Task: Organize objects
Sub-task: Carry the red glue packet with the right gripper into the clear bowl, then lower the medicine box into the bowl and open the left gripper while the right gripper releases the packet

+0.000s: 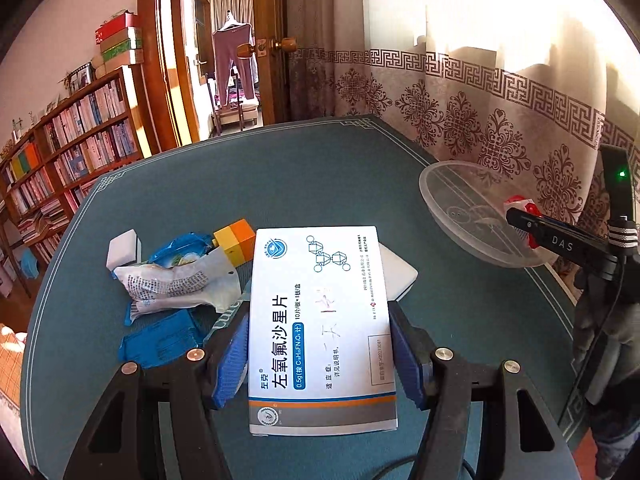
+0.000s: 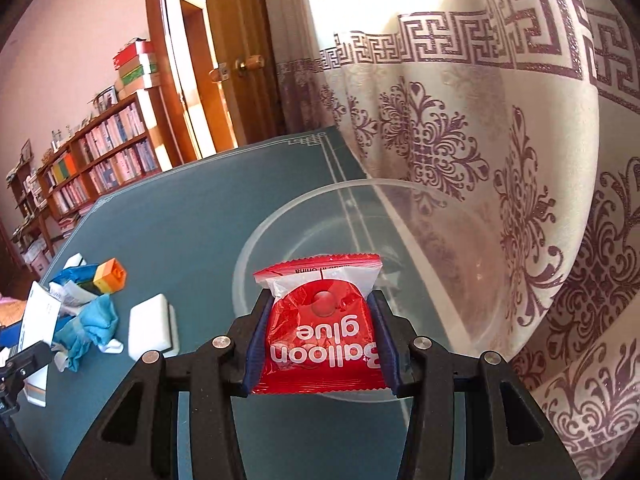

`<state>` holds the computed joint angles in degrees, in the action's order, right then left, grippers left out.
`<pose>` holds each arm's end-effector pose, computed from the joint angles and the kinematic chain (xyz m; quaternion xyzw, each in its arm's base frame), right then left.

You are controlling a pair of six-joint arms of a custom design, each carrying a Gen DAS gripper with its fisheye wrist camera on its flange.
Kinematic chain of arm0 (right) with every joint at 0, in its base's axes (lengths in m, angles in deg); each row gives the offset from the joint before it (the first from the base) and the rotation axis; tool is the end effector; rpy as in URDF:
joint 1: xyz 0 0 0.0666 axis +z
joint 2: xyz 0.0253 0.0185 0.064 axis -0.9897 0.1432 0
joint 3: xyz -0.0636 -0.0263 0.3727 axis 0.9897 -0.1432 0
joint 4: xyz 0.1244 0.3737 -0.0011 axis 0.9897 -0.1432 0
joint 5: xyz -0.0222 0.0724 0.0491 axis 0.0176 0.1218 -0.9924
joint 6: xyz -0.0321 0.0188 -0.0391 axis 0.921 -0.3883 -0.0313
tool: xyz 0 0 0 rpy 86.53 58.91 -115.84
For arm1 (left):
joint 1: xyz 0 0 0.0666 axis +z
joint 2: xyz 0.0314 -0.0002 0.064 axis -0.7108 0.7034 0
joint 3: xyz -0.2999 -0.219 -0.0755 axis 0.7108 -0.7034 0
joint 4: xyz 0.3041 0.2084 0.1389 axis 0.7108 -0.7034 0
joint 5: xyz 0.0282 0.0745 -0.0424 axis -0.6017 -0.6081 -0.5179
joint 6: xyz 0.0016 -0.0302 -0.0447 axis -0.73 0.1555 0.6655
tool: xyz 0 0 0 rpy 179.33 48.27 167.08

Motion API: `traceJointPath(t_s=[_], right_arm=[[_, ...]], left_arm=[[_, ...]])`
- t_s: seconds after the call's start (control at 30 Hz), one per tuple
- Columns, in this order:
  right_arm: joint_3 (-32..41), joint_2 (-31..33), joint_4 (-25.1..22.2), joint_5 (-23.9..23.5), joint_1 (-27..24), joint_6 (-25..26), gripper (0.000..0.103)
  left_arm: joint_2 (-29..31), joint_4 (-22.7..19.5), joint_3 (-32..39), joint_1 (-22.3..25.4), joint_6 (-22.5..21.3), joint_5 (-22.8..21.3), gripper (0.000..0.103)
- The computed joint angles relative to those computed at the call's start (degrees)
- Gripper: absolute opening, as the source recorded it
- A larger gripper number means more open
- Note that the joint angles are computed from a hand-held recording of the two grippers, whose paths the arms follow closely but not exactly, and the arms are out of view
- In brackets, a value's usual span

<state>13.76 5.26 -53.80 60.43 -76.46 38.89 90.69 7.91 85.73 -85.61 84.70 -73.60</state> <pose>0.4868 0.0539 0.4939 -0.1054 0.8877 0.1323 0.4283 0.3035 -0.2316 0.5196 -0.0694 0.9141 0.0438 0.3971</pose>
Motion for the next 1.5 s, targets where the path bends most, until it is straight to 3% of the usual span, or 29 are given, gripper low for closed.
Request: traceJointPath(t_s=[0.33, 0.43, 0.83, 1.07, 1.4, 1.47, 1.5], right_arm=[[2.3, 4.4, -0.6, 2.2, -1.7, -2.8, 0.049], [0.7, 3.6, 1.6, 4.8, -1.2, -2.7, 0.05], [-2.7, 1.7, 5.5, 4.0, -1.5, -4.1, 0.05], [-5.1, -0.4, 8.4, 4.8, -1.1, -3.1, 0.05], [-8.9, -4.1, 13.2, 8.2, -0.8, -3.3, 0.05], [-9.0, -4.2, 13.3, 8.0, -1.0, -3.5, 0.05], [-9.0, -4.2, 13.3, 7.8, -1.2, -3.8, 0.05]], left_arm=[[6.2, 2.4, 6.1, 0.5, -3.0, 2.9, 0.067], [8.3, 3.5, 8.2, 0.8, -4.7, 3.5, 0.067], [17.0, 8.0, 16.9, 4.0, -7.5, 12.2, 0.067], [22.5, 8.7, 22.5, 5.0, -11.1, 15.5, 0.067], [28.8, 9.3, 29.5, 6.5, -13.0, 21.6, 0.067], [29.0, 10.7, 29.7, 6.4, -14.4, 22.7, 0.069], [29.0, 11.4, 29.6, 6.4, -14.6, 22.8, 0.082]])
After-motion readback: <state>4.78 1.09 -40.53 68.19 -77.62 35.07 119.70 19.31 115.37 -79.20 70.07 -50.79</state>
